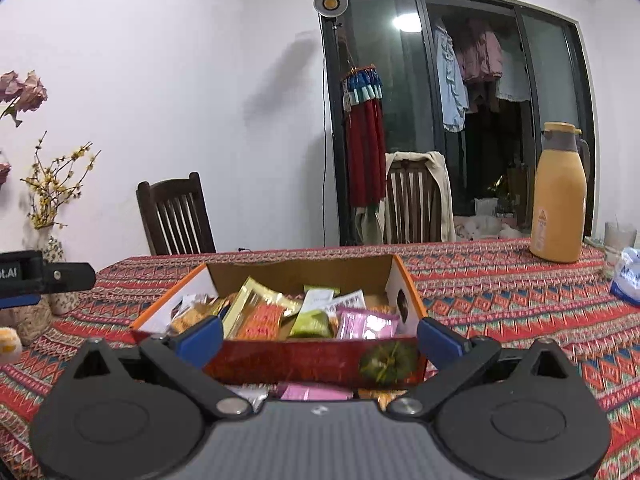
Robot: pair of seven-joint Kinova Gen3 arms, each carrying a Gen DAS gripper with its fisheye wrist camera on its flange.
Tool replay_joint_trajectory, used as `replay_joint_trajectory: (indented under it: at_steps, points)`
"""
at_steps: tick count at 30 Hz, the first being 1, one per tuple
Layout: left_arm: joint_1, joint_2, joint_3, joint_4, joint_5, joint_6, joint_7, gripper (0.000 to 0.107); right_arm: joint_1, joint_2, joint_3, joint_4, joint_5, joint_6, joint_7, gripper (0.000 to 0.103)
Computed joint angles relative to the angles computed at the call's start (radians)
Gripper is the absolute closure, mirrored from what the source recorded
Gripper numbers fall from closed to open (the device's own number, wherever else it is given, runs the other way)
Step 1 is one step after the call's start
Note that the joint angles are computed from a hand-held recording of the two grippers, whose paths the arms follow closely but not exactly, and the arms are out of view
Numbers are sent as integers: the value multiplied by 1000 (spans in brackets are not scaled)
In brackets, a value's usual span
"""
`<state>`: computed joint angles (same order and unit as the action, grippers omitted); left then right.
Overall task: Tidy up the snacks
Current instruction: 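Move both tools back toward the snack pile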
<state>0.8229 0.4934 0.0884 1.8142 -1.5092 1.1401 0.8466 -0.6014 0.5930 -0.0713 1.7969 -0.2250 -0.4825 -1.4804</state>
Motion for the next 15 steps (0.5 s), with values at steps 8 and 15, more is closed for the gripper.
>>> replay_joint_trajectory:
  at_steps: [8,15]
  points:
    - [28,-16,29,71,33,13,49,4,-3,-46,-23,119,1,-41,1,0]
    - [58,-17,55,124,78,27,73,4,-44,-73,-11,187,-46,0,22,0]
